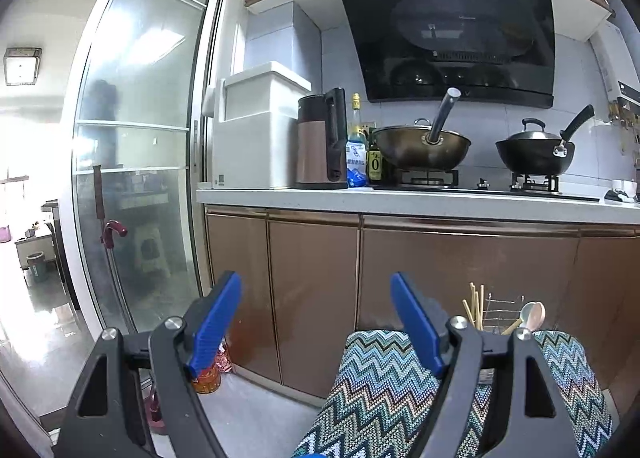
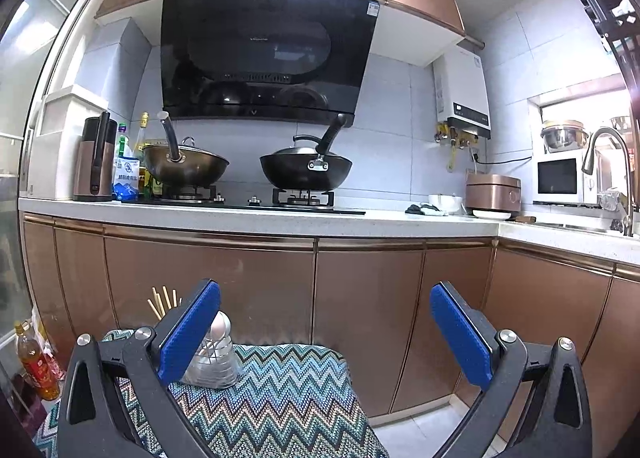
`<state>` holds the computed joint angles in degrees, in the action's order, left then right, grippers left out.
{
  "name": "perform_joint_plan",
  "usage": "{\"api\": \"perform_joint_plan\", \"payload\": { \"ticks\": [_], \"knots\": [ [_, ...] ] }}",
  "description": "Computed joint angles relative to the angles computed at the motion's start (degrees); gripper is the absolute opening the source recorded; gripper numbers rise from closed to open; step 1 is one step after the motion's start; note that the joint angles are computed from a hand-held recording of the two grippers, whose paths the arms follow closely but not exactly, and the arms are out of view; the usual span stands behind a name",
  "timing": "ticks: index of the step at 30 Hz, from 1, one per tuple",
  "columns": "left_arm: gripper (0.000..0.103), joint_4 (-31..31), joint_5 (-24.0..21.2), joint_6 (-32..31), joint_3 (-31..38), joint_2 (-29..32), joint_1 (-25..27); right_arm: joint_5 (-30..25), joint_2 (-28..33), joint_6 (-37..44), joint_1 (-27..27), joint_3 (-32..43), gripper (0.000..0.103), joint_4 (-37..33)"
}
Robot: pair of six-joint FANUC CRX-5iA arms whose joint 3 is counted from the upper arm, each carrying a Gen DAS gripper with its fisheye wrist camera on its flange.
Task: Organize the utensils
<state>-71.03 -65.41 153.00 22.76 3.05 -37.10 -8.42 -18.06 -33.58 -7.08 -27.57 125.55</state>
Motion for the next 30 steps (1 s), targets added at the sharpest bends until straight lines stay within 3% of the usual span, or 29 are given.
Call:
{"api": "perform_joint_plan", "payload": {
  "ticks": [9, 22, 30],
  "knots": [
    [0.076, 0.58, 1.80, -0.17, -0.94, -0.63, 0.06, 1.03, 0.06, -2.83, -0.74, 0.15, 0.103, 3.76],
    [0.076, 1.17, 2.73, 0.06, -1.57, -1.22, 0.37, -1.51, 0.91, 5.53, 2.50, -0.68, 0.103, -4.61],
    [0.076, 1.14, 2.98, -0.24, -1.79, -1.21, 0.25, -2.33, 1.03, 7.27, 3.41, -0.93, 0.103, -6.22]
  ]
}}
